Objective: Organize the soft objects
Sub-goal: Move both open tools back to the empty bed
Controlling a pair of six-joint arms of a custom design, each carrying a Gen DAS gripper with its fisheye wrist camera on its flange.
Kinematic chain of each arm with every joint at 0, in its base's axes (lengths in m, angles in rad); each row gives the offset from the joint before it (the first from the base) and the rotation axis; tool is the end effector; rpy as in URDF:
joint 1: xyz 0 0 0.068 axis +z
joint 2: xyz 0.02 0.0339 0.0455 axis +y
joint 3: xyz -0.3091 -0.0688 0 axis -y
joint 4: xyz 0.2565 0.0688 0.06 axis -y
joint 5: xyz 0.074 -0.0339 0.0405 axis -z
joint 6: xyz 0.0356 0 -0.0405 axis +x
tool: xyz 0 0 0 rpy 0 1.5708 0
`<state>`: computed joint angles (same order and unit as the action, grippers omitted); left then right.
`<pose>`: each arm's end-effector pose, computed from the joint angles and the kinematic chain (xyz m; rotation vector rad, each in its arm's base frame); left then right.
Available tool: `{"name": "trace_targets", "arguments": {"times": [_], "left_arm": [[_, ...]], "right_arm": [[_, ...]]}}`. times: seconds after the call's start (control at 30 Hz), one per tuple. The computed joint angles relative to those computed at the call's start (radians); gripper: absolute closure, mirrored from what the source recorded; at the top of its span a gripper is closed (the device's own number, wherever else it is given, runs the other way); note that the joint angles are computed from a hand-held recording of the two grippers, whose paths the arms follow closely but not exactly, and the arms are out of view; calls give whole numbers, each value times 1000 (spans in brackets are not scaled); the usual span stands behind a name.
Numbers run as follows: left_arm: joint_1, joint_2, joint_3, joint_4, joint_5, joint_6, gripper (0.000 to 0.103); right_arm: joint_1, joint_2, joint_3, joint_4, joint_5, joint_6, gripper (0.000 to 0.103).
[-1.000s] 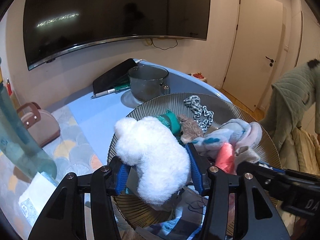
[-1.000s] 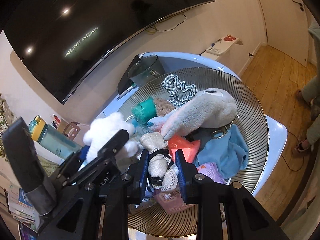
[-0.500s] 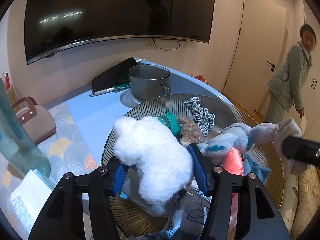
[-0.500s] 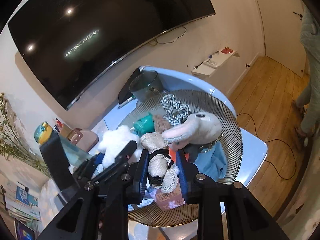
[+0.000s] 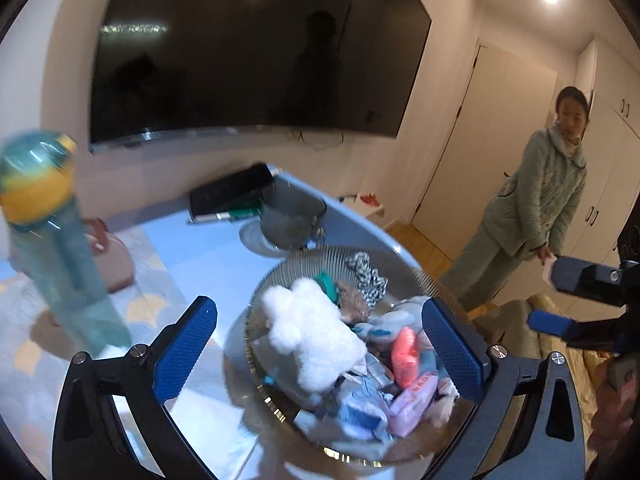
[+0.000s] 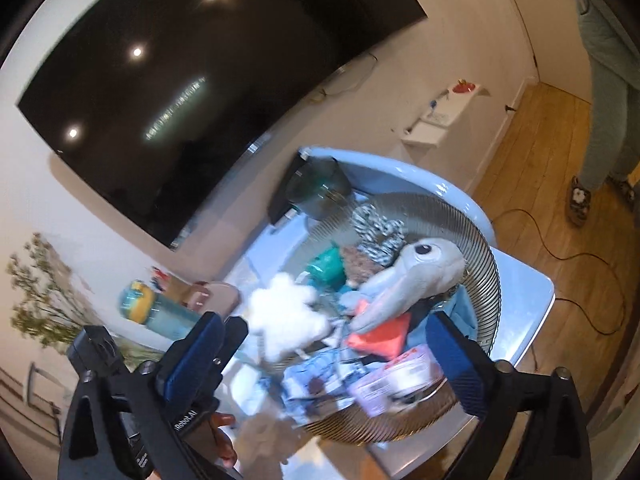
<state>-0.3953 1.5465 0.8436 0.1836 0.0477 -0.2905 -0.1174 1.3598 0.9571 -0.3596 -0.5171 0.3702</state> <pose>0.3151 -0.1333 0.2481 0.1406 2.1187 -0.4619 0.2907 -0.0166 0.2979 0.3033 2.2998 0.7291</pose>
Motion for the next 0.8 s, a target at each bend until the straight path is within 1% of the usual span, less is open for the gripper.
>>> {"name": "trace_targets", "arguments": {"times": [0.1, 0.17, 0.23, 0.27, 0.3, 0.33, 0.4, 0.43, 0.5, 0.57, 0.67, 0.7, 0.73, 0.8], "left_arm": [[8, -147, -59, -43, -35, 41, 1], [9, -266, -104, -74, -75, 69, 1], [11, -369, -126, -135, -121, 97, 1], [16, -422, -133, -175, -143, 112, 1], [28, -459, -135, -206, -152, 124, 1], [46, -502, -137, -244, -160, 134, 1], [97, -568, -127, -330, -154, 134, 1], [144, -604, -118, -384, -123, 126, 1], [224, -639, -102, -446, -55, 115, 1], [318, -673, -85, -518, 17, 118, 1], [420, -738, -100, -561, 59, 164, 1], [444, -765, -112, -569, 47, 189, 1], [457, -790, -128, -570, 15, 213, 1], [490, -849, -162, -588, -59, 265, 1]], "right_arm": [[12, -123, 12, -86, 3, -60, 0], [47, -226, 21, -143, 53, -112, 0], [121, -322, 28, -181, 148, -152, 0], [192, -383, 33, -206, 232, -175, 0], [239, -414, 33, -215, 281, -186, 0], [323, -463, 31, -227, 361, -196, 0], [457, -522, 24, -238, 476, -190, 0], [527, -547, 25, -253, 531, -177, 0], [652, -577, 41, -292, 606, -141, 0], [739, -598, 49, -312, 630, -117, 0], [881, -615, 43, -313, 726, -93, 0], [927, -614, 35, -306, 758, -82, 0], [972, -604, 24, -292, 780, -73, 0], [1035, -568, 6, -265, 792, -65, 0]]}}
